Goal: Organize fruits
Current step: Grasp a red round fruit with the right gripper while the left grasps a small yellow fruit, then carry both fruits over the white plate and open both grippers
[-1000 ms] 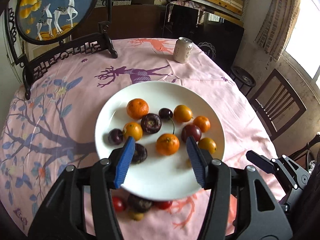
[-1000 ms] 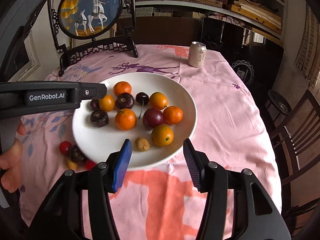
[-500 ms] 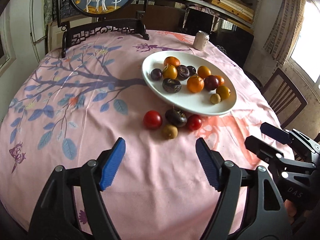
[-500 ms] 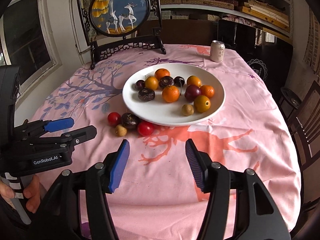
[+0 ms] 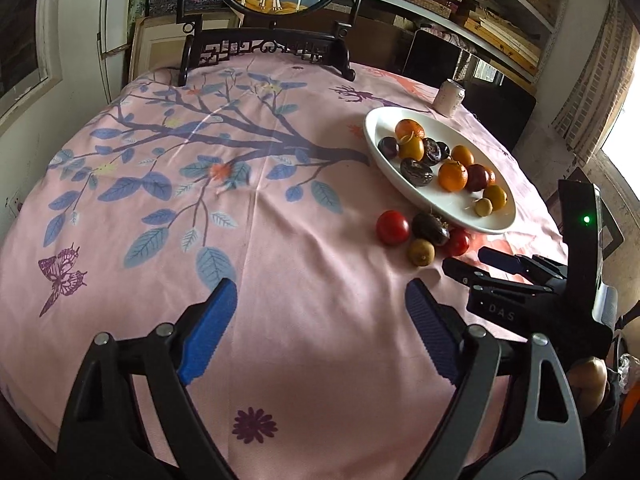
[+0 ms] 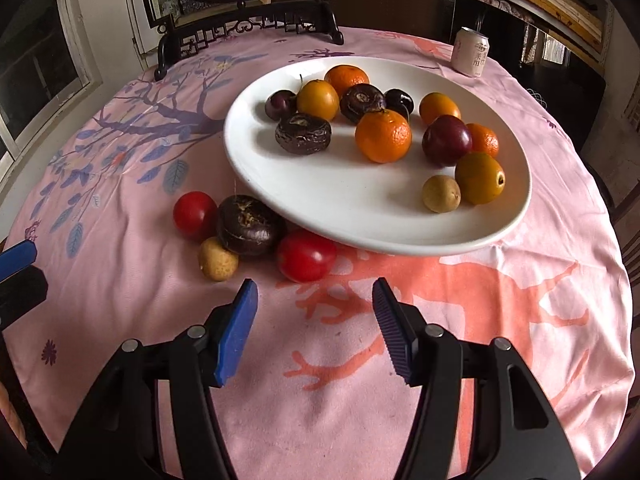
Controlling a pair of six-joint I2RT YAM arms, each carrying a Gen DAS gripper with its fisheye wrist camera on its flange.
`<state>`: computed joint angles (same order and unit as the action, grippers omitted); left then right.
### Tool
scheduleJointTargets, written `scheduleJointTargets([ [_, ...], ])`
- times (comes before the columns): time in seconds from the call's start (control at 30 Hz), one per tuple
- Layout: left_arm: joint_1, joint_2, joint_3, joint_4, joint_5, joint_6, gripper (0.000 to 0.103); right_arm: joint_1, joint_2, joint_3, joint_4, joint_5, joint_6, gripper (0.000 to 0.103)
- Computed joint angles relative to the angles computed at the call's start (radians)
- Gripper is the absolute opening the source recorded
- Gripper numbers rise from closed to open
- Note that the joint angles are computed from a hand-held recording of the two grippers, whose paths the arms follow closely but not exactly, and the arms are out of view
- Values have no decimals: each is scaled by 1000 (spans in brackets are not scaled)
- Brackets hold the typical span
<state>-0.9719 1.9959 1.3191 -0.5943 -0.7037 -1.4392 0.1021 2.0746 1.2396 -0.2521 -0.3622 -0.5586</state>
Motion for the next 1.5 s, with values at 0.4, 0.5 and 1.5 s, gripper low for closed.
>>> scheduleJointTargets([
  [0.4, 30, 34, 29, 42, 47, 67, 88, 11, -21, -22, 38, 3, -16, 31],
  [0.5, 40, 78, 88, 61, 85, 125, 88, -27, -82, -77, 43, -16, -35, 31],
  [1.5, 38, 330, 538, -175, 60, 214, 24, -309, -141, -63, -127, -252, -169, 31],
])
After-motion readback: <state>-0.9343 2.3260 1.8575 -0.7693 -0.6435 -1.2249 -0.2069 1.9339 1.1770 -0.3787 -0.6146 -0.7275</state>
